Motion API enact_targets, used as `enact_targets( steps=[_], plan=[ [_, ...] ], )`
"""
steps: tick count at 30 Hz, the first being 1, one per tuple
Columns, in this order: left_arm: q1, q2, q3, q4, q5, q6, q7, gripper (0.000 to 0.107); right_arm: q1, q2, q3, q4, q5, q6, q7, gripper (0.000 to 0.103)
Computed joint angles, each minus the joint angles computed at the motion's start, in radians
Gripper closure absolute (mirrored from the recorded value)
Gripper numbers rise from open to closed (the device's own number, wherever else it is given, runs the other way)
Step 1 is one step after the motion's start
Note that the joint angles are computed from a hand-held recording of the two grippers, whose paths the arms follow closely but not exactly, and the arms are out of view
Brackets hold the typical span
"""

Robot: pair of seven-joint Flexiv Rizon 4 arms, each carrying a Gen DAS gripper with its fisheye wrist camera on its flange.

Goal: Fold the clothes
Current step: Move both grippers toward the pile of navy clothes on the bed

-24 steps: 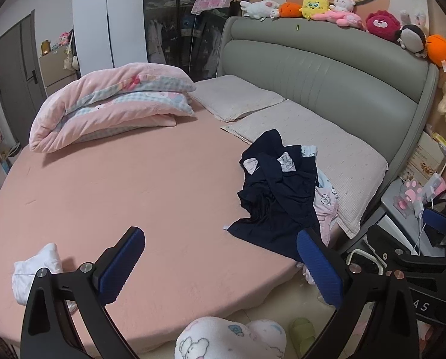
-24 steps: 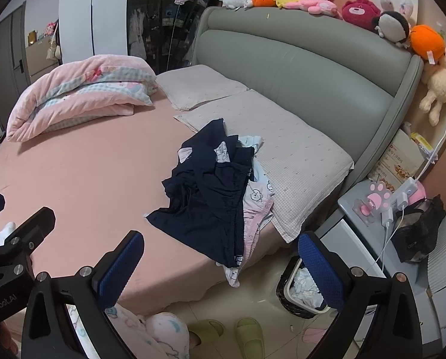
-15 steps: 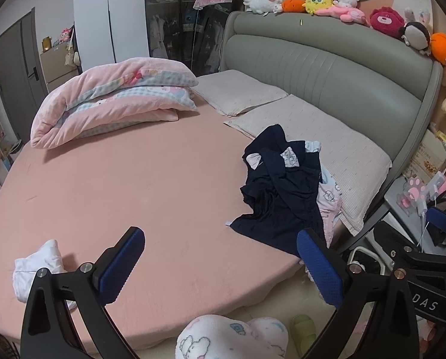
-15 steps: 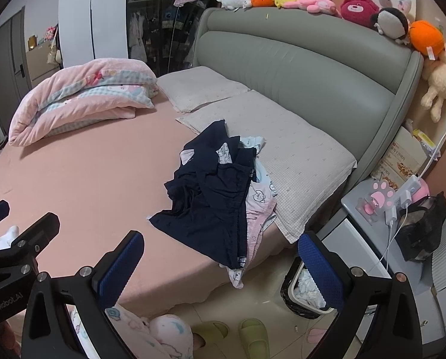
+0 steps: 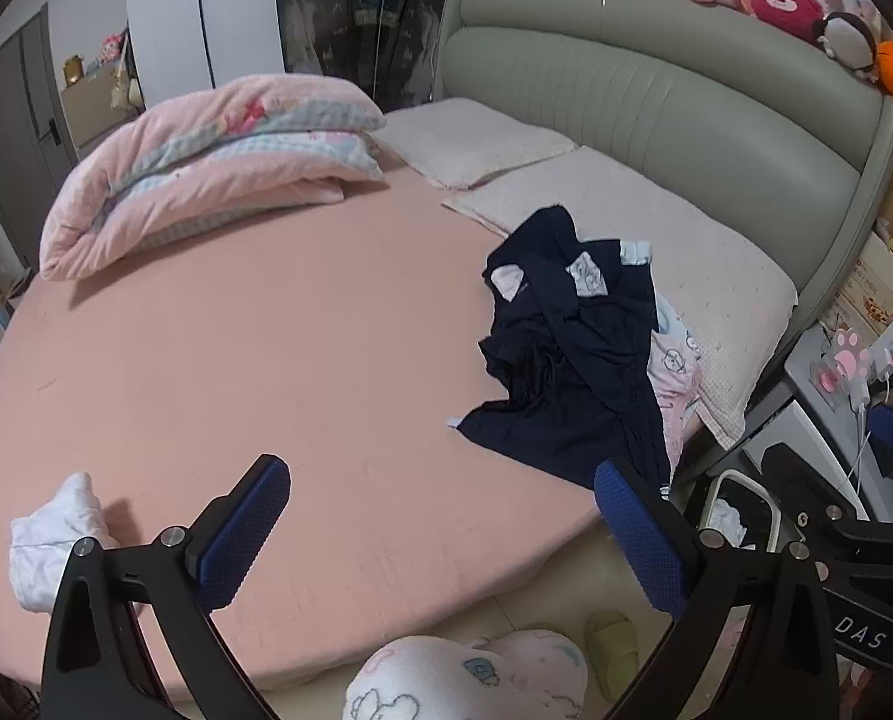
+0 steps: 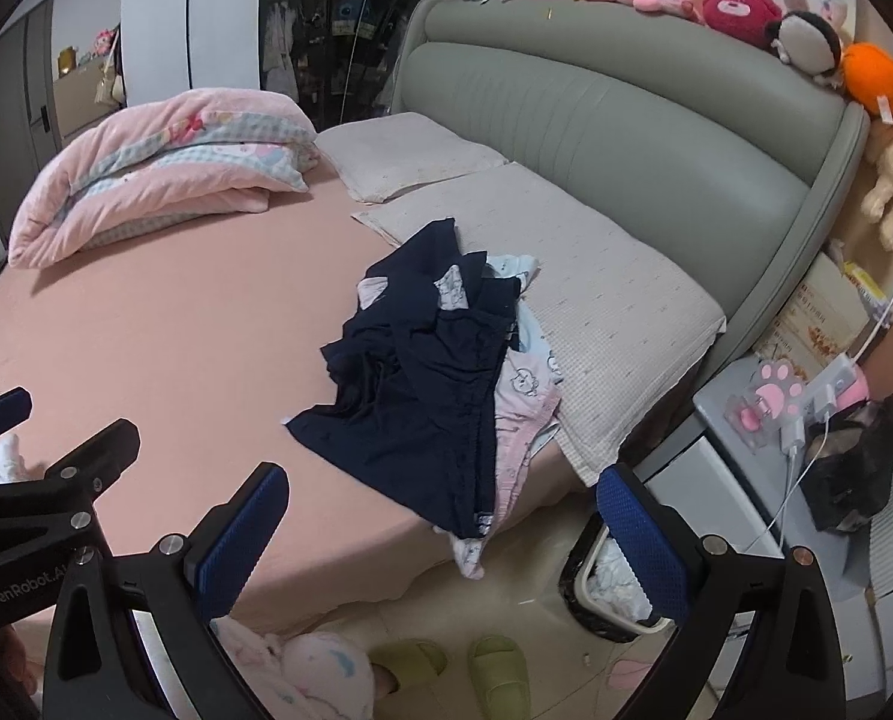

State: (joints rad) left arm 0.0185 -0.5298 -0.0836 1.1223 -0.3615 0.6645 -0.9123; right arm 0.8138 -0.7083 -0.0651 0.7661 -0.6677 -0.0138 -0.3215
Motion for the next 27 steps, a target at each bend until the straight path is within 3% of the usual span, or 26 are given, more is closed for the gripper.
enact_targets(
  steps=[4,11,16,25,27],
  plan=[
    [-0.002,-0.020,-0.006,-0.003,0.001,0.008,0.013,0.004,0.008,-0.032,-0.022,-0.037,-0.025,-0.042,-0.033,0.000],
    [-0.019,-0.096,-0.002,-0.095,0.023,-0.067,-0.032,0.004,-0.024,0.038,-0.006,0.116,-0.039,0.069,0.089,0.000],
    [-0.030,-0.134,-0.003,-0.127,0.042,-0.093,-0.041,0.004,-0.033,0.004,-0.003,0.071,-0.032,0.012,0.055,0.000],
    [-0.043,-0.198,-0.019,-0.171,0.040,-0.091,-0.013,0.004,-0.079,0.093,0.017,0.284,-0.055,0.220,0.248,0.000],
    [-0.050,-0.216,-0.019,-0.192,0.047,-0.094,-0.013,0.004,-0.089,0.093,0.022,0.292,-0.056,0.223,0.269,0.000]
  ],
)
